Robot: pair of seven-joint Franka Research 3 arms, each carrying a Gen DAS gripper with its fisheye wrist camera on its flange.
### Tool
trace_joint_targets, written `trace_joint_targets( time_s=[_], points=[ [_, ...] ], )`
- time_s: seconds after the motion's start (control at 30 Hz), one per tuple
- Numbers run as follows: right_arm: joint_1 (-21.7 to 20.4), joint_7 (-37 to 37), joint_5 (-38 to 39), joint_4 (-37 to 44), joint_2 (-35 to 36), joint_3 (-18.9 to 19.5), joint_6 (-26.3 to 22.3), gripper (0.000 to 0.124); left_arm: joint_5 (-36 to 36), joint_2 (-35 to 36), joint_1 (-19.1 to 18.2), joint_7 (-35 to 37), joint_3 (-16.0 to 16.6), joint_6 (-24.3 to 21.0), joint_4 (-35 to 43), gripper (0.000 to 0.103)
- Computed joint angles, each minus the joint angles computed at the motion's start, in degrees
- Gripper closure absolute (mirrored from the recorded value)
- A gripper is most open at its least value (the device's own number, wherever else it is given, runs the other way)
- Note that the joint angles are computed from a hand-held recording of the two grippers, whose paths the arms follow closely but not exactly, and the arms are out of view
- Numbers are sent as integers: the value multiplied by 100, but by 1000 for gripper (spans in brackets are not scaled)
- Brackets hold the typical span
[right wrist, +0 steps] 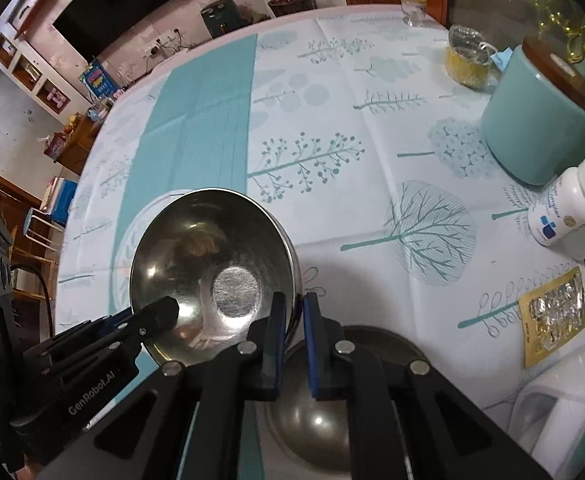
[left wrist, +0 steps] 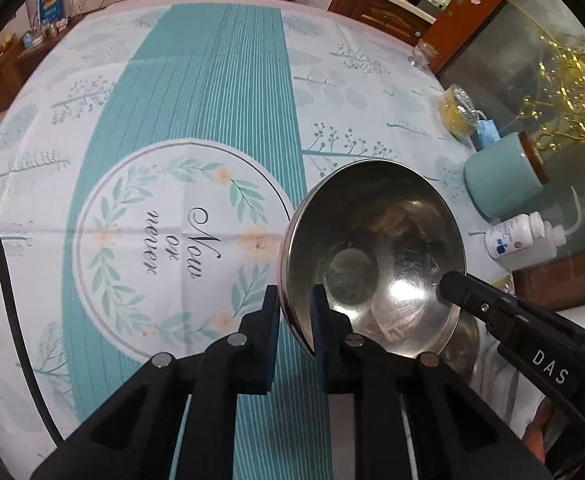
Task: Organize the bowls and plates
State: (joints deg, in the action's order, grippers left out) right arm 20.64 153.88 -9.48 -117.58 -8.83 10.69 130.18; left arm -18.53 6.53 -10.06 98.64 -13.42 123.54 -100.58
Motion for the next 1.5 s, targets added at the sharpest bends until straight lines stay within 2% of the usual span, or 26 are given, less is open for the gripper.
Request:
trace_joint_targets(
  time_s=[0.27,0.5,0.83,1.07,1.3,1.5],
  points=[
    [116,183,-253,206,-388,256,-358,115,-306,-935,41,174,205,-256,-346,90],
    [230,294,-263,267,-908,558,-718,115,-396,-1966,-90,304,505,-704,-784,90],
    [516,412,-103,229,-1536,1117,-1352,115,-239,-3612,-360,378,931,-1635,-1921,89],
    [852,579,443,-318,-1928,1374,-1370,115,-81,-4623,-571,460,1117,-2191,-2964,88],
    [1158,848,925,-805,-2058,1574,-1322,114,64,-5365,-735,441,1135,-2396,-3843,88],
    [1456,909,1278,-1166,-2142,1585,-1220,114,-11,-5858,-854,331,1250,-2690,-4424,88]
  ],
)
